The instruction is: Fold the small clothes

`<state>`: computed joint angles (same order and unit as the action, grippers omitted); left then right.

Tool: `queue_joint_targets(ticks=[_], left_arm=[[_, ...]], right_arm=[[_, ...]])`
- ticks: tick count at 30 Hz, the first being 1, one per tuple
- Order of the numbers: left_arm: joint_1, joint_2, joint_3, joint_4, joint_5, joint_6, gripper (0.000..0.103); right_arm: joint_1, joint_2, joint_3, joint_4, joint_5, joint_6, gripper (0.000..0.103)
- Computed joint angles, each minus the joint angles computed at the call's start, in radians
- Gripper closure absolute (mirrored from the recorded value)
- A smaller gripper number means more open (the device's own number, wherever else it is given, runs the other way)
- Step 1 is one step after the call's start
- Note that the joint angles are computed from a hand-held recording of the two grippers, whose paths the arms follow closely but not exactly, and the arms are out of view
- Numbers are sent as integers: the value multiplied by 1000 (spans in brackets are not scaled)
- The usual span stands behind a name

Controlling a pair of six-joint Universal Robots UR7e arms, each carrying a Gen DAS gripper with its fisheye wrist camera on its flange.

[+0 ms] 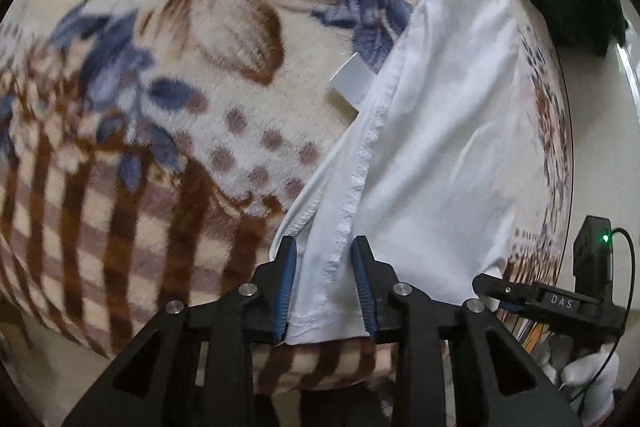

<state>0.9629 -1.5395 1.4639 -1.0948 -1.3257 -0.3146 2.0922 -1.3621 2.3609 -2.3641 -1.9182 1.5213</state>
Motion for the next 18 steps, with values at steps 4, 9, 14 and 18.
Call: queue_joint_targets(ticks=[4,9,14,18], left_arm=[[-52,52,-96,-3,6,38,77],[-80,206,-242,-139,-44,89,62],[-71,437,-387,-317,-21,162,62],[-54,622,-517,-417,-7,210,62]], right_arm=[[39,-36,-28,86,-2,82,37],[73,-99,-149,250,-131,89,37],[-12,-135,-267,233,-295,-91,37],[-129,-115,-366,177,-370,-311,37]])
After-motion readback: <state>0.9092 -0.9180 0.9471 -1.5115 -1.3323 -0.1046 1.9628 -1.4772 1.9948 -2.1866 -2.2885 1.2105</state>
